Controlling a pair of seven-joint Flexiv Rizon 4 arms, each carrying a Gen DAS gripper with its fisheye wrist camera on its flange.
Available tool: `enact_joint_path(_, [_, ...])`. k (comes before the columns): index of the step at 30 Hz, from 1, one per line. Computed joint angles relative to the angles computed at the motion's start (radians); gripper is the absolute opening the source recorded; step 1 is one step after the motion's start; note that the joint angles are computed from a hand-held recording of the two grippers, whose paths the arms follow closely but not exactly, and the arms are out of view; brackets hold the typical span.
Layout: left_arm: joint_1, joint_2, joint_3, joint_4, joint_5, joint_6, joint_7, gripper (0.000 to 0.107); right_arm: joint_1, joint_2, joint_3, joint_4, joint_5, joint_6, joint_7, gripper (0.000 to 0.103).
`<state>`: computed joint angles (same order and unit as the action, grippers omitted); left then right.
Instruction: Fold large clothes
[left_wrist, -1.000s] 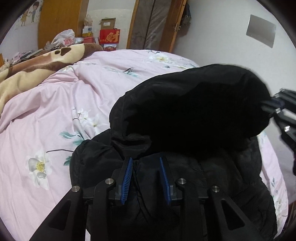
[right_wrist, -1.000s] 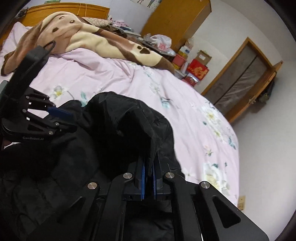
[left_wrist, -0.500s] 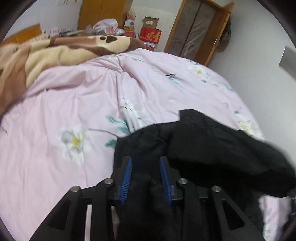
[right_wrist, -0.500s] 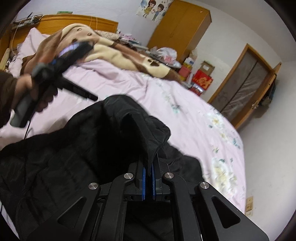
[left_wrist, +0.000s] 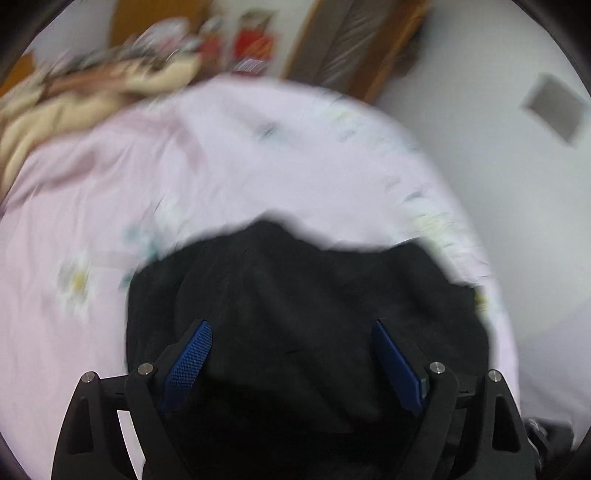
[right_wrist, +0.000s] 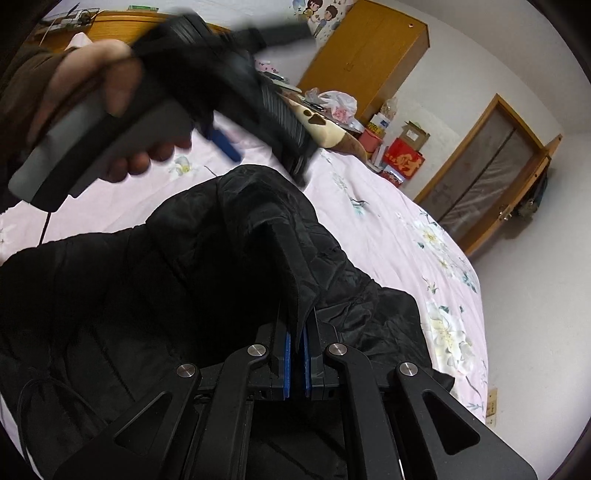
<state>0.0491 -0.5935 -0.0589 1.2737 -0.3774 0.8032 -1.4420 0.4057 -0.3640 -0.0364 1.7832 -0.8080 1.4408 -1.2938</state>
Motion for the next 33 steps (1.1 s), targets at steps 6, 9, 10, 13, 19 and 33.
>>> enact_joint_path(6, [-0.016, -0.01, 0.022, 0.026, 0.031, 0.031, -0.033, 0.088, 0.031, -0.026, -0.021, 0.042, -0.027, -0.006, 0.006, 0.004])
enact_joint_path(9, [-0.059, -0.045, 0.077, -0.036, 0.148, 0.016, -0.052, 0.088, 0.002, -0.061, 0.05, 0.024, 0.065, -0.033, -0.028, 0.005])
enact_joint_path(10, [-0.067, -0.059, 0.093, -0.061, 0.177, -0.019, -0.073, 0.088, -0.006, -0.072, 0.07, 0.013, 0.109, -0.043, -0.032, 0.005])
enact_joint_path(13, [-0.052, -0.079, 0.092, -0.07, 0.19, -0.067, -0.109, 0.089, -0.037, -0.09, 0.138, -0.024, 0.248, -0.096, -0.072, 0.011])
enact_joint_path(19, [-0.028, -0.063, 0.062, -0.006, 0.174, -0.006, -0.087, 0.09, -0.227, -0.054, 0.371, -0.108, 0.686, -0.17, -0.269, 0.024])
enact_joint_path(33, [-0.026, -0.095, 0.074, -0.051, 0.186, 0.012, -0.125, 0.09, -0.334, -0.193, 0.282, -0.42, 1.029, -0.302, -0.031, 0.064])
